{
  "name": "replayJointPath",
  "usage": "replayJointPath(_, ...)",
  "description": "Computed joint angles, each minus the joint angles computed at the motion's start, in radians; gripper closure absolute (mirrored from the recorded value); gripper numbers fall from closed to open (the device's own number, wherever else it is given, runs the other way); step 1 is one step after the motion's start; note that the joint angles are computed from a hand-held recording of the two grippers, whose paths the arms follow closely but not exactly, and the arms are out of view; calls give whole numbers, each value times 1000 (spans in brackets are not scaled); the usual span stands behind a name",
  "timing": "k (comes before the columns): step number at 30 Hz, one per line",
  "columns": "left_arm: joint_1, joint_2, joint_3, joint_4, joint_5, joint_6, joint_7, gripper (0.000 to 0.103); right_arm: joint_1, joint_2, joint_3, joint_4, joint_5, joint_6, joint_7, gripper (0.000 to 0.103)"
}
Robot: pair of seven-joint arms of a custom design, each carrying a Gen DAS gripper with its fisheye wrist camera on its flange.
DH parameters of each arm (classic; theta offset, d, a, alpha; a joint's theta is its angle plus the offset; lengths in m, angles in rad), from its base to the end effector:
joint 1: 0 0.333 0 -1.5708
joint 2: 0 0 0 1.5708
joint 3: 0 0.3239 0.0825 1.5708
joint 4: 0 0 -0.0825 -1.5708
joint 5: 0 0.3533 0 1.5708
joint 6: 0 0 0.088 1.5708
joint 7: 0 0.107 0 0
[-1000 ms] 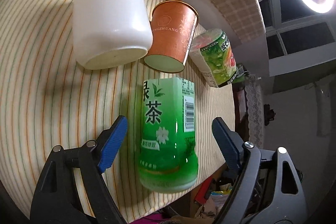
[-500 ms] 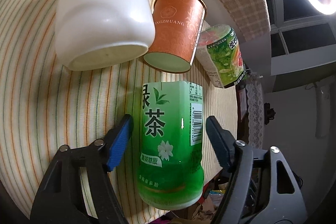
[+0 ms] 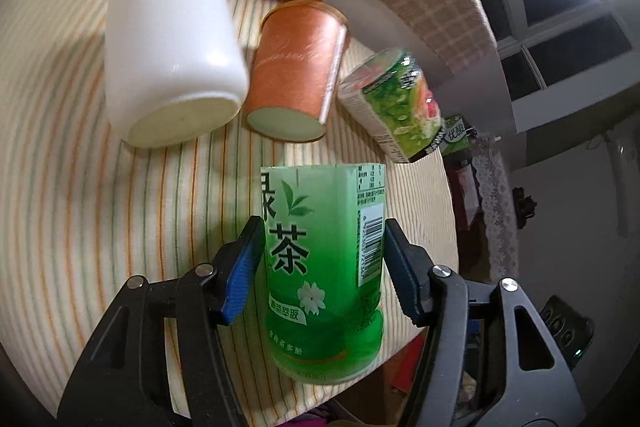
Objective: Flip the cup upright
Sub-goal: 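Grasp the green bottle with the left gripper while the right gripper holds it, then lower the green bottle upright onto the bed with the left gripper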
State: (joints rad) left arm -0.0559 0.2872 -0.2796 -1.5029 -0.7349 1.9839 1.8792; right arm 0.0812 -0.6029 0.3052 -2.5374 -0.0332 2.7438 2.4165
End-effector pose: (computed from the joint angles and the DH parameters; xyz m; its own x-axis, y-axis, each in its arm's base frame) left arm 0.6005 -0.2277 0.5611 -0.3860 -0.6506 0.6540 -0.9222 0.2530 -0.2926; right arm 0.3517 0.1683 0.5756 -0.2401 -0.8910 -0.3852 -0.6589 0.4410 -0.6094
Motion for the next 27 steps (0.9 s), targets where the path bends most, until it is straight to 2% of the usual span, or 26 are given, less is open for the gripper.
replayJointPath(7, -22, -110, 13, -115, 10, 141, 113, 43, -8, -2, 14, 8, -17, -12, 6, 14)
replayJointPath(12, -59, -183, 27, -212, 33, 286, 189, 44, -11, 1, 18, 15, -33, -17, 13, 14)
replayJointPath(24, -135, -245, 34, -336, 115, 557, 300, 44, -10, 8, 15, 20, -46, -25, 25, 14)
replayJointPath(27, -147, -250, 34, -357, 120, 601, 318, 44, -9, 7, 12, 19, -47, -28, 26, 14)
